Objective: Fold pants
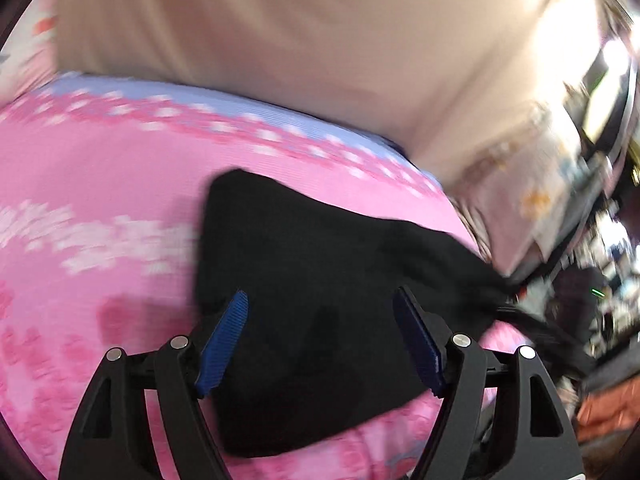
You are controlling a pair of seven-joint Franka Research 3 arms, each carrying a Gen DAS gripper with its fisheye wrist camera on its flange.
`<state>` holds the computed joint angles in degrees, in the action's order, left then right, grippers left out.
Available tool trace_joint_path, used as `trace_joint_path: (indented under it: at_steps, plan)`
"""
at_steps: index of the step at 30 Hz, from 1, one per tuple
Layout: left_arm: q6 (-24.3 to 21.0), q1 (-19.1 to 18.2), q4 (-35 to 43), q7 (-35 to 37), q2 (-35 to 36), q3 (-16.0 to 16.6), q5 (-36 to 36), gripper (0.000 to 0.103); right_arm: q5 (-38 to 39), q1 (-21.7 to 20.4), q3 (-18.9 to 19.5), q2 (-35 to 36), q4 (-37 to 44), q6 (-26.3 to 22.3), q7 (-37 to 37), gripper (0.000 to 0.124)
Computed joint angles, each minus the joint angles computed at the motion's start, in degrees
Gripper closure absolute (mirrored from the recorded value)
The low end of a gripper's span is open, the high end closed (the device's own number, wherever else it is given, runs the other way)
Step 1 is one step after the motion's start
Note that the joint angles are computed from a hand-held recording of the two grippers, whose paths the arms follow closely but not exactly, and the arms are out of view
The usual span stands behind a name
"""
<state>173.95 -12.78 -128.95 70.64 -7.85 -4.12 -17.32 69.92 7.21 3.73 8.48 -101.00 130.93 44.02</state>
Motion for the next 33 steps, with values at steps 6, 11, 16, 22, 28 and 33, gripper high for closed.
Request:
trace_joint_path:
  at_steps: [6,11,16,22,28,33]
  plan:
    - [0.91,-9.55,-3.61,14.54,-1.18,9.88,-18.37,0.031,-15.47,3.88,-0.88,1.11,-4.91,8.79,12.22,0.101]
    - [-5.68,-13.36,-0.51,32.33,1.42,12.68,-37.66,0.031,-10.46,4.05,0.88,-3.94,-8.78,20.10,14.89,0.096]
    - [-11.22,-9.61,2.13,35.49,3.91,10.47,-38.77,0.027,-6.33,5.92,1.72,-3.32,-4.47,17.93,11.04,0.096]
    - [-12.42,-5.52,2.97,38.95,4.53,6.75,-40.21,0.021,-26.12,11.08,0.51,13.37,10.12,17.19,23.21,0.112]
    - [-6.54,-2.41,0.74,40.50,3.71,1.69,-42.99,0.019,-15.29,3.14,6.67,6.62,4.60,20.58,19.01,0.112]
    - [-3.12,0.01,0.00,42.21,3.71,-1.90,-45.82,0.017,-20.69,4.38,2.77,2.28,-3.07,17.39,20.55,0.116]
